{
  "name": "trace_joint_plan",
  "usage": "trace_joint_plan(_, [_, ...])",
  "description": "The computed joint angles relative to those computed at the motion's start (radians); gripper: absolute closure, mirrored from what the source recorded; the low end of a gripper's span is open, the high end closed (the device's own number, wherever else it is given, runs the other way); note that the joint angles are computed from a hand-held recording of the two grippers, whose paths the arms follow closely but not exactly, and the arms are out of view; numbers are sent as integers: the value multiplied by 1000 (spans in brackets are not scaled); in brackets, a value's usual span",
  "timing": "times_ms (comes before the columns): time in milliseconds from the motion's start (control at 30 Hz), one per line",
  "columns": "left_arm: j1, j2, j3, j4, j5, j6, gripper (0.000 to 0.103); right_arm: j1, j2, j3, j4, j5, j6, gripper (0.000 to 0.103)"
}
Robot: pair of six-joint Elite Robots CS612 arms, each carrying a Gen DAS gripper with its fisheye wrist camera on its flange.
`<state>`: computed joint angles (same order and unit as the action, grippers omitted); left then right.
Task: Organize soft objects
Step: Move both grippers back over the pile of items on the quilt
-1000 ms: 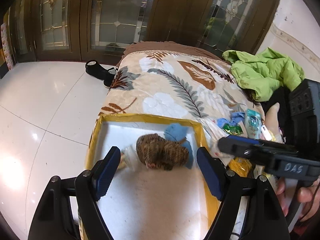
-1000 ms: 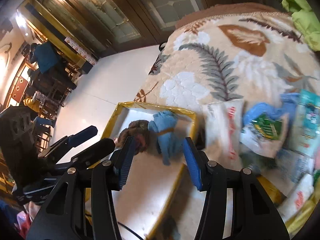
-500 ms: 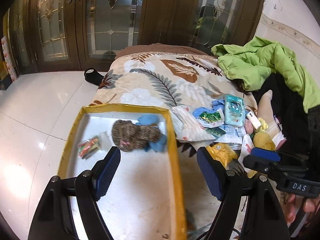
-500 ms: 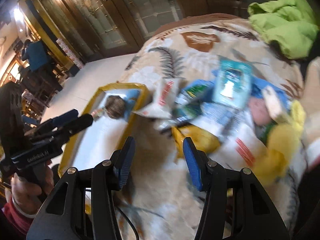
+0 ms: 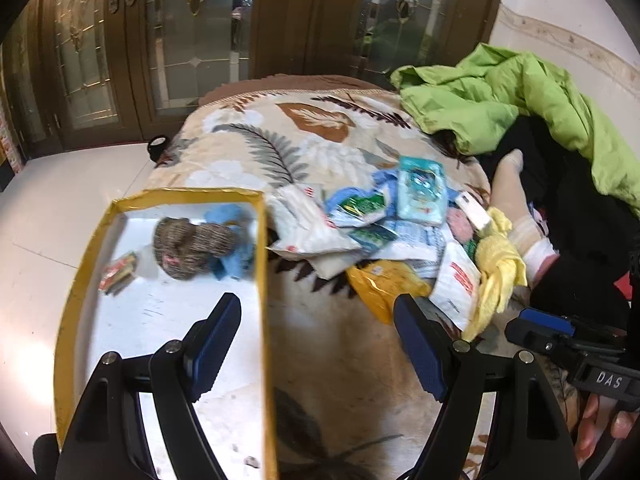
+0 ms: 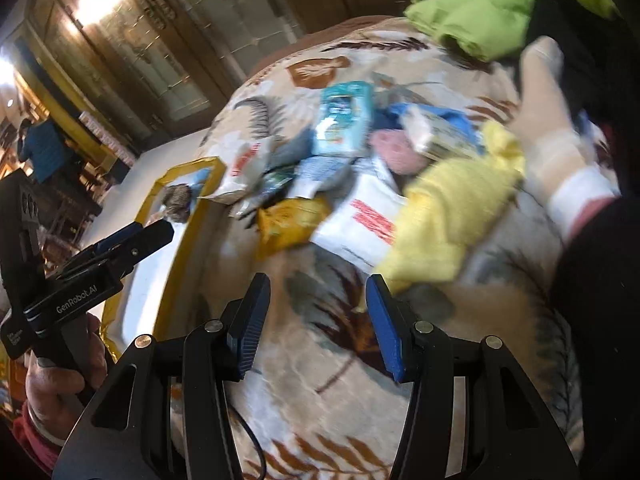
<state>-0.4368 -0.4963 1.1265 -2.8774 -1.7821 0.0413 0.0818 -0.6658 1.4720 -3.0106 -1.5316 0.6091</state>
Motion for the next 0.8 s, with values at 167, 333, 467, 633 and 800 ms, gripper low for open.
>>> trace_joint_plan(167, [-10, -2, 11, 17, -15, 8, 24, -10, -19, 50, -25, -18, 45, 53])
trace_joint_plan(333, [-17, 0, 11, 33, -22, 1, 24, -15, -31, 86, -41, -25, 71, 53])
trace_joint_plan(467, [-22, 5, 3, 50, -27, -8, 24, -21, -33, 98, -42, -25, 102, 53])
trace_joint_plan(633, [-29, 11, -10, 64, -23, -5, 24, -27, -31, 103, -53, -32, 137, 53])
trace_joint_plan(800, [-35, 22, -30, 82, -22, 1, 24, -35, -29, 105, -54, -18, 168, 53])
